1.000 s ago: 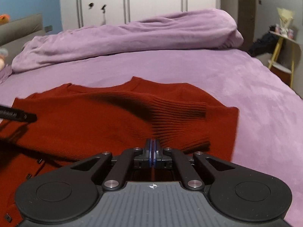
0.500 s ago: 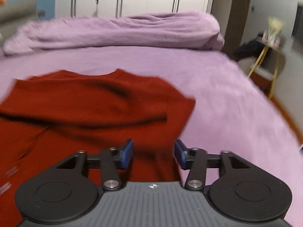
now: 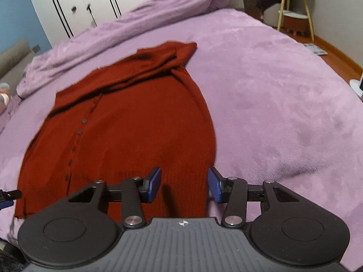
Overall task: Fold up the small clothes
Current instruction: 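Grasp the ribbed hem with both grippers and fold it toward the collar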
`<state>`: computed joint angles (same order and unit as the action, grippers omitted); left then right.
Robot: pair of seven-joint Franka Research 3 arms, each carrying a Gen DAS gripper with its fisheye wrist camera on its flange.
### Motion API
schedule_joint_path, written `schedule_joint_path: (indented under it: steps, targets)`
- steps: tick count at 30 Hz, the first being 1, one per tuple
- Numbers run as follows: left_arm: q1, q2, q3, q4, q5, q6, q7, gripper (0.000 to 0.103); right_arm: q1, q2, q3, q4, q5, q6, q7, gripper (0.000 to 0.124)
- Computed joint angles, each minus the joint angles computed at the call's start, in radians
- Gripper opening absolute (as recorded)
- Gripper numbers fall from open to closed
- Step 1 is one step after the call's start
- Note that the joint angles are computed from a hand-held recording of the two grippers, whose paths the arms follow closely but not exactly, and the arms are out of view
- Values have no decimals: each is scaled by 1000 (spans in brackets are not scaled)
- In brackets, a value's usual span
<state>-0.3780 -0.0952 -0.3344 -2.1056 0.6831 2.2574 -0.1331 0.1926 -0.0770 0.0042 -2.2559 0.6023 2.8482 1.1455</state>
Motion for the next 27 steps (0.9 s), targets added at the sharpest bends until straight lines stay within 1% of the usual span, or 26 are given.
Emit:
schedule_joint_path:
  steps: [1,2,3,4,6,7,8,9,11,15,16,17,18,19,20,21,23,24,26,27]
  targets:
    - [0,-10,0,-11,-2,4,-8,73,-4,2,-2,5,-7,-20,16,40]
    - [0,-19,0,-23,-6,12,-21,70,-5,1,-4,6,2,-35,22,39]
    - [4,-32,4,-40,-19,34,-40,69,-7,-1,-7,4,15,-49,26,38]
    - [6,-51,4,-68,-25,69,-68,69,-10,8,-8,13,15,-64,40,35]
    - [20,-80,17,-123,-48,175,-102,67,-16,8,-16,16,48,-106,42,34]
    - [27,-76,21,-130,-69,202,-103,65,-19,10,-21,21,75,-132,34,34]
    - [30,-79,18,-137,-86,207,-107,61,-24,15,-27,31,104,-169,26,34]
    - [35,-82,18,-145,-98,217,-108,60,-29,19,-31,38,128,-199,15,34]
    - [45,-93,15,-164,-100,244,-112,60,-38,20,-34,39,173,-225,-5,34]
    - [54,-117,26,-204,-143,318,-51,59,-62,41,-46,69,296,-317,-47,34]
    - [57,-123,31,-217,-160,343,-38,53,-68,47,-45,77,312,-331,-50,33]
    - [60,-128,34,-226,-177,356,-26,43,-72,50,-43,81,329,-342,-53,28]
    - [63,-135,38,-237,-198,373,-14,39,-76,52,-41,84,341,-351,-55,21]
    - [66,-144,42,-254,-216,403,-5,30,-79,56,-40,88,349,-360,-57,17]
    - [69,-151,47,-272,-235,437,3,18,-83,60,-39,92,355,-368,-61,14]
    - [72,-156,53,-289,-257,474,14,13,-85,63,-37,94,362,-370,-67,11]
    - [84,-157,48,-303,-276,508,20,11,-89,66,-34,97,368,-375,-74,9]
    - [90,-156,47,-310,-284,527,23,10,-90,68,-33,99,370,-380,-74,5]
    - [102,-158,41,-319,-293,555,20,8,-98,70,-37,110,408,-410,-89,5]
    - [105,-164,41,-326,-299,574,23,8,-106,74,-43,120,447,-442,-99,5]
